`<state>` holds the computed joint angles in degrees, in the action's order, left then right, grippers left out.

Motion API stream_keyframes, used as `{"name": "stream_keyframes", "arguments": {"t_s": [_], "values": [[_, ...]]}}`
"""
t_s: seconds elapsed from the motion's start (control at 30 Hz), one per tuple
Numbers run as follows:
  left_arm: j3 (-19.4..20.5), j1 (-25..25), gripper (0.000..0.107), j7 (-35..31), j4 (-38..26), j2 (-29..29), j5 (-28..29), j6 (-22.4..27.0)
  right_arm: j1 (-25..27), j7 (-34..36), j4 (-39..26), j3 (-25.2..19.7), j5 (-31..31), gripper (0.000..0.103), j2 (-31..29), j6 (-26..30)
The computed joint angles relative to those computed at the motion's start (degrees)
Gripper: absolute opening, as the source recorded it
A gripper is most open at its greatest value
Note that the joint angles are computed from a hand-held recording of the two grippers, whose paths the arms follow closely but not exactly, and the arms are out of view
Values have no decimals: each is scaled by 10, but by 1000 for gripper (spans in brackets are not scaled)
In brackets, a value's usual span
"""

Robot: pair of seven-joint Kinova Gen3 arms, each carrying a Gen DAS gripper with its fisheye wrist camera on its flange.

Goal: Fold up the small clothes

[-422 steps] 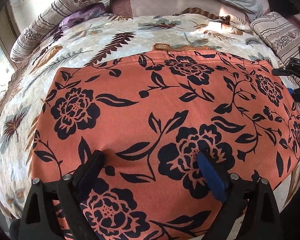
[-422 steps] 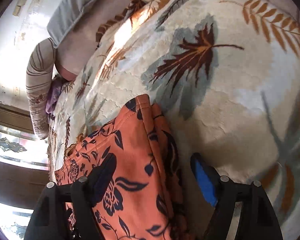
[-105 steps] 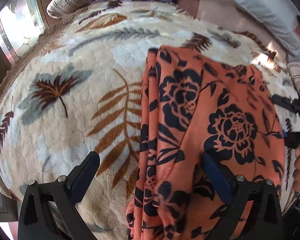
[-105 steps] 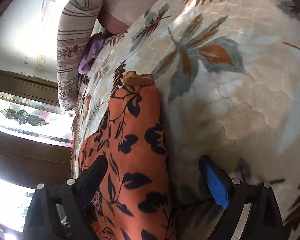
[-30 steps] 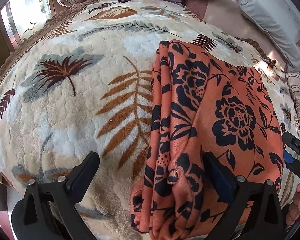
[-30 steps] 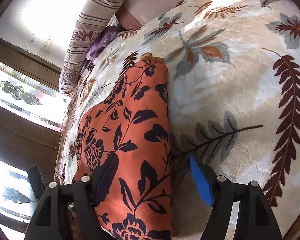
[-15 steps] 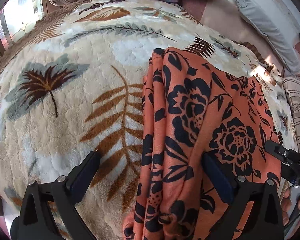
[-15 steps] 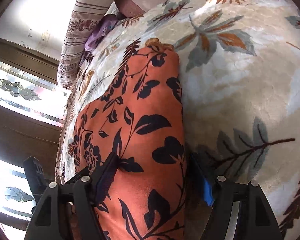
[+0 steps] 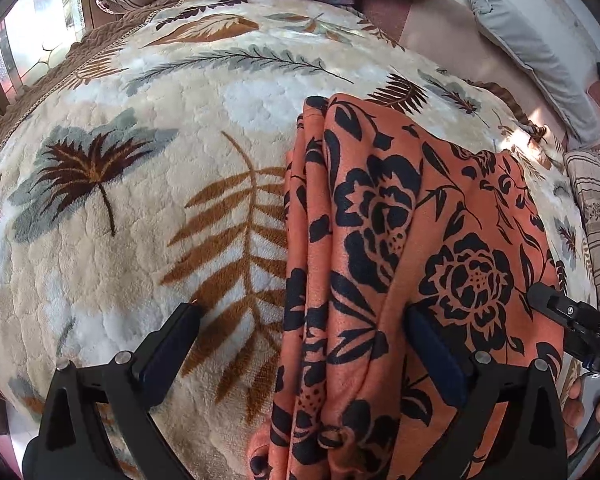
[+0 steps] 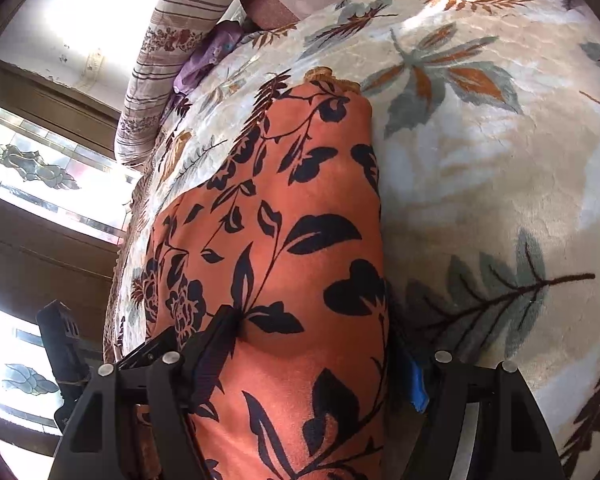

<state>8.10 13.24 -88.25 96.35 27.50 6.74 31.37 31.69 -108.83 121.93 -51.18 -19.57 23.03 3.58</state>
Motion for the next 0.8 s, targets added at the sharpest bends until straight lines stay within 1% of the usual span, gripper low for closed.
{"name": "stream_keyframes", "arguments": {"t_s": [0.07, 0.1, 0.13, 0.17, 0.2, 0.23, 0.3, 0.33, 0.37, 0.4, 0.43, 0.47, 0.5, 0.53, 0.57, 0.63, 0.7, 0.77, 0.8], "values": [[-3, 4, 103, 2, 2, -1, -1, -5, -27, 6, -5, 27, 1, 75, -8, 8], [1, 2, 103, 2, 0, 1, -3, -2, -39, 11, -9, 40, -1, 71, -9, 12], [-3, 4, 103, -6, -2, 2, 3, -1, -56, 9, -13, 57, 4, 62, -14, 20], [-8, 7, 103, -18, -2, 3, 14, -2, -77, 2, -19, 78, 15, 60, -19, 30], [-6, 3, 102, -33, 1, 3, 22, -8, -99, -14, -24, 100, 32, 55, -23, 38], [5, -9, 101, -53, 6, 3, 33, -15, -126, -36, -30, 126, 54, 49, -32, 49], [53, -56, 85, -100, 7, 5, 61, -13, -179, -70, -41, 176, 101, 42, -52, 70], [80, -80, 58, -123, 0, 8, 81, 2, -206, -81, -48, 199, 124, 40, -64, 83], [96, -94, 46, -141, -3, 12, 92, 9, -224, -88, -55, 213, 142, 40, -72, 96], [102, -98, 46, -149, 0, 8, 94, 6, -231, -87, -59, 219, 150, 40, -79, 102], [98, -91, 47, -147, 4, 6, 87, -1, -228, -77, -63, 216, 149, 39, -82, 108], [84, -76, 51, -137, 2, 5, 83, -3, -215, -64, -64, 205, 139, 39, -81, 109], [69, -65, 54, -130, 1, 5, 88, 0, -190, -46, -62, 184, 120, 40, -75, 104], [51, -53, 58, -129, -1, 2, 99, 5, -164, -30, -57, 163, 96, 43, -63, 99], [44, -49, 58, -131, -1, -3, 106, 11, -137, -17, -50, 139, 73, 46, -48, 86], [37, -47, 58, -133, 11, -23, 111, 6, -84, -5, -22, 90, 27, 60, -30, 47], [43, -57, 58, -153, 25, -38, 118, -7, -31, 28, 2, 37, -20, 60, -16, 15], [29, -53, 59, -156, 25, -28, 110, 5, 19, 74, 17, -15, -60, 60, -3, -6], [32, -64, 59, -156, 27, -19, 119, 12, 39, 97, 21, -35, -78, 60, 3, -9]]}}
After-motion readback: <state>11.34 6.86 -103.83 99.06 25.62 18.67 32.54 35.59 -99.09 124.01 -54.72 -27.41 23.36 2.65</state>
